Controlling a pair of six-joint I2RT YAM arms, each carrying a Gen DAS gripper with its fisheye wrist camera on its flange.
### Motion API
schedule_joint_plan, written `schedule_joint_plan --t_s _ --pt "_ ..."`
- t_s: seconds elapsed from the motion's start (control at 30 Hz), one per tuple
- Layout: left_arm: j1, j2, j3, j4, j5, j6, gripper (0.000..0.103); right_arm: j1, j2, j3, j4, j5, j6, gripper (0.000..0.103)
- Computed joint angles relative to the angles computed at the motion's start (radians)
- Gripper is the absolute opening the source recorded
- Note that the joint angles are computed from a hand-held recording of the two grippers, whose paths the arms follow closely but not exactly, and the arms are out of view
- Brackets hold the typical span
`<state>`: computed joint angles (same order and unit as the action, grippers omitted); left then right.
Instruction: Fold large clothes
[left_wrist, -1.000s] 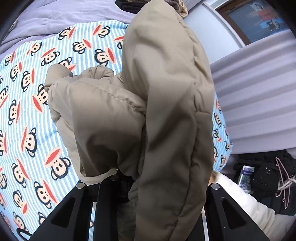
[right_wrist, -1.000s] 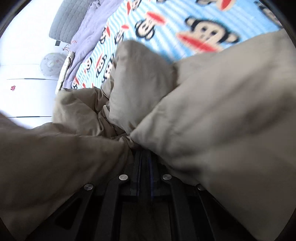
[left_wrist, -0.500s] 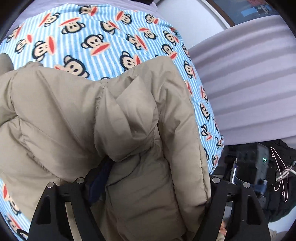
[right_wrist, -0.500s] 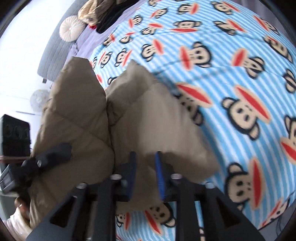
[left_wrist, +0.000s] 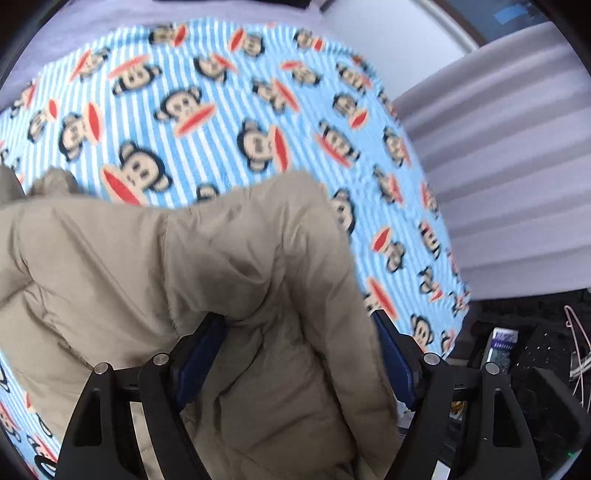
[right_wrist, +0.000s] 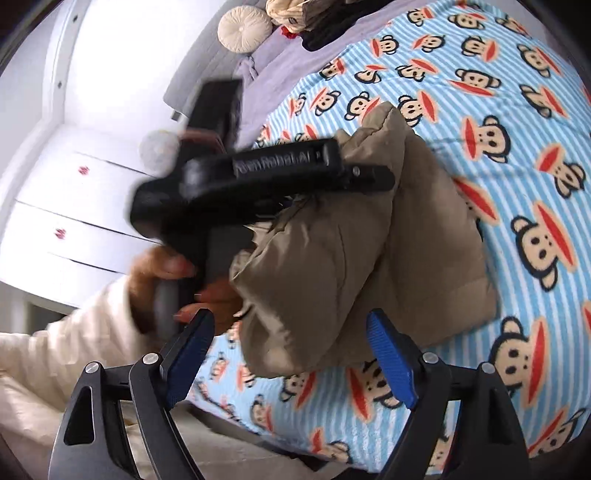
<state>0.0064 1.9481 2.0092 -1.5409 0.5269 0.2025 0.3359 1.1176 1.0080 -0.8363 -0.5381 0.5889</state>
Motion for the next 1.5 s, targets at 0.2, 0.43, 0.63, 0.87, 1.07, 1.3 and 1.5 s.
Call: schedule_joint_plan --t_s 0.2,0.43,0.63,0.87,1.07,1.3,1.5 --pt "0.172 -0.172 -0.099 0.195 -0.125 0.017 0.08 0.0 0.036 0.008 -0.059 0.228 0.001 0.013" --pt "0.219 -0.109 -0.257 0.352 -0.271 -0.039 0.08 -0.132 0.03 -0.137 -0.058 0.166 -0.067 0.013" --pt "0.032 -0.084 -0.291 0.461 -0.418 -0.084 0.08 -0.233 0.051 -0.235 0.0 0.125 -0.117 0.014" --pt "0.003 -0.071 -0.282 0.454 -0.474 -0.089 0.08 -0.532 0.063 -0.161 -0.19 -0.018 -0.32 0.044" --pt "0.035 -0.084 -0.25 0.397 -0.469 -0.089 0.08 -0.67 0.11 0.006 -0.283 -0.1 -0.454 0.074" --pt "0.147 -0.206 -0.293 0.319 -0.389 -0.033 0.101 -0.482 0.208 0.065 -0.216 -0.041 -0.434 0.082" --pt "0.278 -0.293 -0.392 0.284 -0.288 0.03 0.103 -0.443 0.253 0.073 -0.199 -0.067 -0.406 0.098"
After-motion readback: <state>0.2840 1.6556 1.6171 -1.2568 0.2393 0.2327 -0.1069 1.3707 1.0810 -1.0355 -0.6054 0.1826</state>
